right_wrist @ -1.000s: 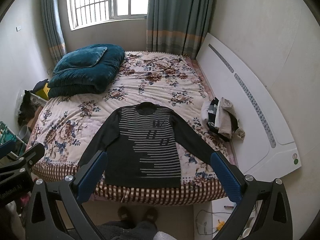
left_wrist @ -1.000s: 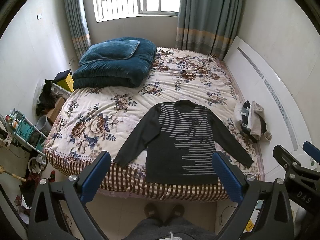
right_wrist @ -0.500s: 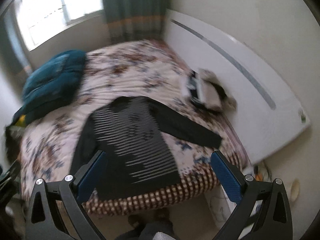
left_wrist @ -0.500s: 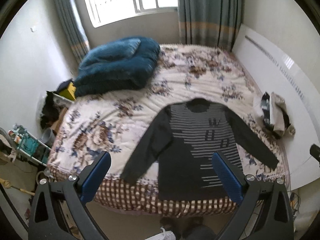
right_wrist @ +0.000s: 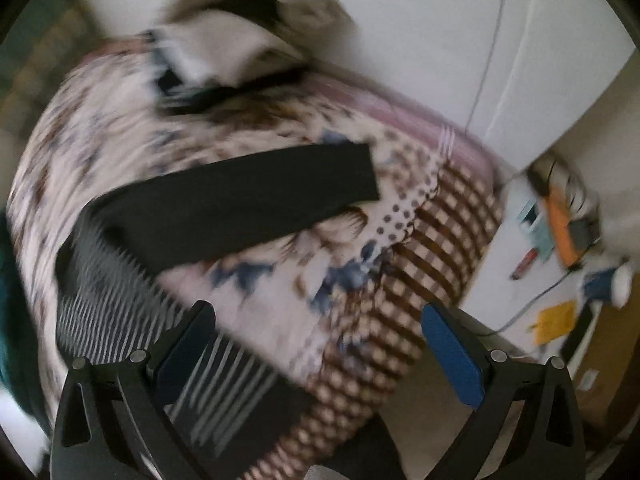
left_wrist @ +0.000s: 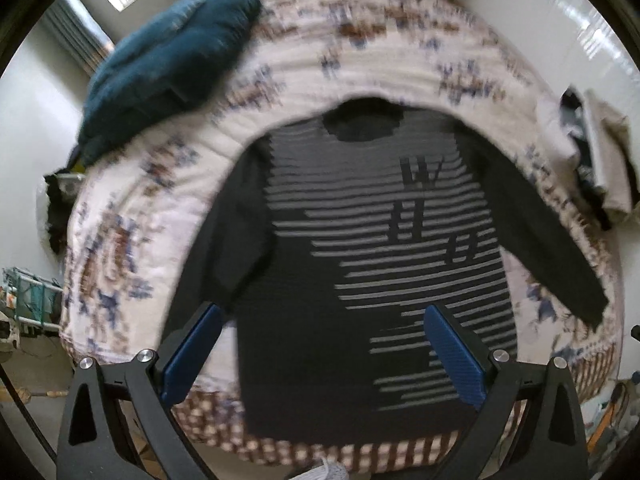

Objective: Fold small clothes
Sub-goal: 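Lower both tools to the sweater and grasp a sleeve cuff with the right tool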

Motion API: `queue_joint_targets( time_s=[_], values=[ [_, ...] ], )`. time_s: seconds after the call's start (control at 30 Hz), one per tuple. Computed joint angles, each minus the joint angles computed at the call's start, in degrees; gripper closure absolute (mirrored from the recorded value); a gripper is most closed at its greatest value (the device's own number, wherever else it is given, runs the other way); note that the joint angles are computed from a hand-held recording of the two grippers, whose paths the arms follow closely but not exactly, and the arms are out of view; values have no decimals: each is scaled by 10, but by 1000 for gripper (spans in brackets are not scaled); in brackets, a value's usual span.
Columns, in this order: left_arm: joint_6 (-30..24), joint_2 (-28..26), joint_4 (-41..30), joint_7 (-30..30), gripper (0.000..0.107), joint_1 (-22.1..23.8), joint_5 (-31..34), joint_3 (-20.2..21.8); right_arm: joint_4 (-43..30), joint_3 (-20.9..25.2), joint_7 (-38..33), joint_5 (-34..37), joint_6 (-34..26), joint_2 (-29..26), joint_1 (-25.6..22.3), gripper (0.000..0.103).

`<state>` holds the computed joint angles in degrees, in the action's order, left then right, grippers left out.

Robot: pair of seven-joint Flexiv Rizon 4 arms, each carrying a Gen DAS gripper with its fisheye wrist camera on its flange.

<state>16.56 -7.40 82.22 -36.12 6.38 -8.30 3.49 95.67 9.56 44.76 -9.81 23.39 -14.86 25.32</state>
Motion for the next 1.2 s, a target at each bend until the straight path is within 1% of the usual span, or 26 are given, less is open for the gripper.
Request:
queue_joint_targets(
  time_s=[0.07,0.1,0.13,0.23,0.27,0.3,0.33,0.4,0.43,0.47,0.5,0.53,0.57,0.6,0.63,0.67,0.73,0.83,0.97,1.0,1.03,1.07,1.1,1.13,1.17,1.2],
  values=[
    [27,-8,33,-28,4,-18,26,-5,90,-60,24,30,101,12,36,0],
    [42,-13,48,-39,4,-25,37,-7,127,-66,52,33,149,8,35,0],
    [59,-19,63,-52,4,-32,52,-7,160,-85,59,40,188,7,46,0],
    [86,-38,88,-87,4,-46,74,-10,221,-91,91,60,292,-22,36,4],
    [94,-45,94,-94,4,-49,78,-11,236,-103,107,61,318,-31,44,8],
    [103,-53,99,-102,4,-53,83,-12,248,-102,121,48,343,-42,38,11],
    [110,-59,102,-109,4,-57,87,-13,257,-89,140,32,368,-54,19,17],
    [127,-70,109,-119,4,-64,93,-16,260,-82,169,-11,373,-70,3,18],
    [129,-76,108,-121,4,-66,91,-17,252,-86,184,-27,352,-76,6,25],
    [136,-79,110,-123,4,-68,90,-18,247,-107,177,-23,343,-80,24,33],
    [147,-81,113,-123,4,-68,87,-18,232,-125,152,-3,320,-84,41,38],
    [152,-84,112,-124,4,-69,82,-20,220,-135,135,0,304,-88,49,52],
    [154,-86,111,-123,4,-69,77,-21,208,-129,127,-12,288,-95,42,66],
    [159,-88,110,-124,4,-69,73,-22,188,-106,120,-18,267,-104,18,73],
    [162,-93,105,-125,4,-68,67,-23,174,-84,107,-31,255,-113,-5,87],
    [160,-95,100,-126,4,-68,63,-24,156,-76,100,-30,236,-121,-13,91],
    [156,-101,89,-131,4,-68,56,-24,137,-85,78,-32,228,-134,-8,93],
    [148,-110,73,-132,4,-65,42,-26,83,-61,67,-74,169,-154,-28,93],
    [134,-122,49,-130,4,-58,29,-26,4,-108,3,-67,114,-186,17,94],
    [128,-125,43,-129,4,-56,26,-26,-27,-99,-14,-80,92,-199,10,94],
    [123,-129,36,-127,4,-53,21,-26,-62,-79,-26,-98,71,-214,-7,94],
    [121,-131,32,-125,4,-51,19,-26,-106,-42,-32,-125,46,-236,-38,94],
    [119,-134,27,-123,4,-49,18,-26,-152,-21,-57,-142,14,-253,-59,94],
    [117,-138,21,-120,4,-46,17,-25,-199,-17,-84,-156,-12,-271,-64,94],
    [114,-143,13,-118,4,-43,15,-25,-245,-28,-114,-147,-35,-287,-52,94],
    [111,-148,6,-118,4,-40,13,-24,-292,-58,-150,-133,-45,-305,-31,94]
  ],
)
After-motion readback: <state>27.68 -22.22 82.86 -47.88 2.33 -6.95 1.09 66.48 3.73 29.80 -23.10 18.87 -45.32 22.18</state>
